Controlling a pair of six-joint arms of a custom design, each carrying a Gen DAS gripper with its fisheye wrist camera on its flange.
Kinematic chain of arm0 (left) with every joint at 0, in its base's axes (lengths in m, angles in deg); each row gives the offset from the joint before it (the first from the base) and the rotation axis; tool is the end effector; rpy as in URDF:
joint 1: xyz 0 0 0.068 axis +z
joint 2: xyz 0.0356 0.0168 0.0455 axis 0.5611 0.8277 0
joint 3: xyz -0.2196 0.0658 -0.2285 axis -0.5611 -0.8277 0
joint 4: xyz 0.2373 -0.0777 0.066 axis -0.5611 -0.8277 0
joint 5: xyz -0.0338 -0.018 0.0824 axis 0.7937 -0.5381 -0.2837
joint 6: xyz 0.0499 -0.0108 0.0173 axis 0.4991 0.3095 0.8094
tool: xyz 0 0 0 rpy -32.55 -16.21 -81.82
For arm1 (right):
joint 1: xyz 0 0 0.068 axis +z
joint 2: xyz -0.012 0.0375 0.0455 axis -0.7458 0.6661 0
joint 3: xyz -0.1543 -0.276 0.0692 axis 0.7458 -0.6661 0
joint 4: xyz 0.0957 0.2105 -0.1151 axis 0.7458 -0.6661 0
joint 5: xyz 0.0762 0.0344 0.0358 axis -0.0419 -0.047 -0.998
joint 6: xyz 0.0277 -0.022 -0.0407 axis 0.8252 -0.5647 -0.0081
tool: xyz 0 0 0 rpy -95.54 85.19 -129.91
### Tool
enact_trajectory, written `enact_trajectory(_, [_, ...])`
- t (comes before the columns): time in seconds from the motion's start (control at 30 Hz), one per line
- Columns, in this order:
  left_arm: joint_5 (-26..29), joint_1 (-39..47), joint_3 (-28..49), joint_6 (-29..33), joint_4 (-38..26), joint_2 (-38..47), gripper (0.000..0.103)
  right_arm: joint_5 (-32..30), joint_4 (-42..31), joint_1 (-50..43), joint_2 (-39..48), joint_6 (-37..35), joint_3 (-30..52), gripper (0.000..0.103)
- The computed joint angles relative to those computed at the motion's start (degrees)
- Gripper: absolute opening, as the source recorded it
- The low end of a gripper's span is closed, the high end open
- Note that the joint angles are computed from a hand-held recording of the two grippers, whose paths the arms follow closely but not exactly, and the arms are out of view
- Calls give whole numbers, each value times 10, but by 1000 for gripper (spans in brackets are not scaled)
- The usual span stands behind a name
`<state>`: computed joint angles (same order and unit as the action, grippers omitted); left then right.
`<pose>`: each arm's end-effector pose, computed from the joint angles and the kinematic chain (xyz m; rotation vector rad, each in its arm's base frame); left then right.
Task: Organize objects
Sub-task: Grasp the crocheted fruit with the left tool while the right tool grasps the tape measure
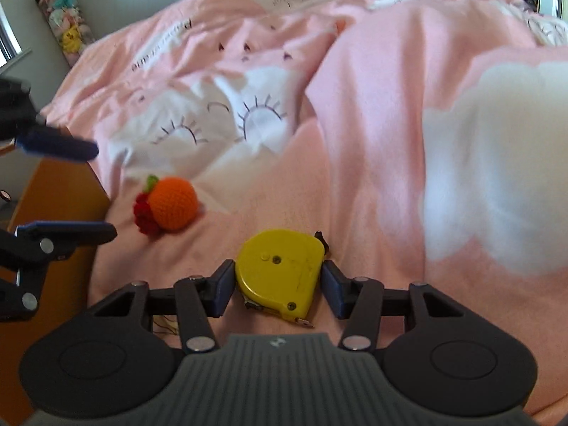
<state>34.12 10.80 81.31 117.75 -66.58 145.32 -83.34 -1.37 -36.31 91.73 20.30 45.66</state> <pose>0.2695 -0.1173 0.1471 1.7316 1.9126 0.2068 0.2324 0.0496 0.0959 0.1493 2.4739 0.2496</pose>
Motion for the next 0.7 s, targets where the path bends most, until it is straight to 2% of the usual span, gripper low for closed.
enact_trajectory(0.1, [8, -2, 28, 53, -9, 38, 69, -20, 1, -14, 8, 8, 4, 55])
enact_trajectory(0.2, [9, -5, 73, 88, -52, 77, 68, -31, 6, -21, 11, 14, 3, 55])
enact_trajectory(0.33, [-47, -24, 83, 109, -19, 113, 68, -29, 5, -21, 15, 14, 7, 55])
enact_trajectory(0.5, [-51, -26, 110, 109, -41, 141, 65, -21, -7, -14, 17, 7, 15, 56])
enact_trajectory(0.7, [-55, -25, 110, 100, -15, 164, 58, -15, -10, -10, 20, 6, 18, 56])
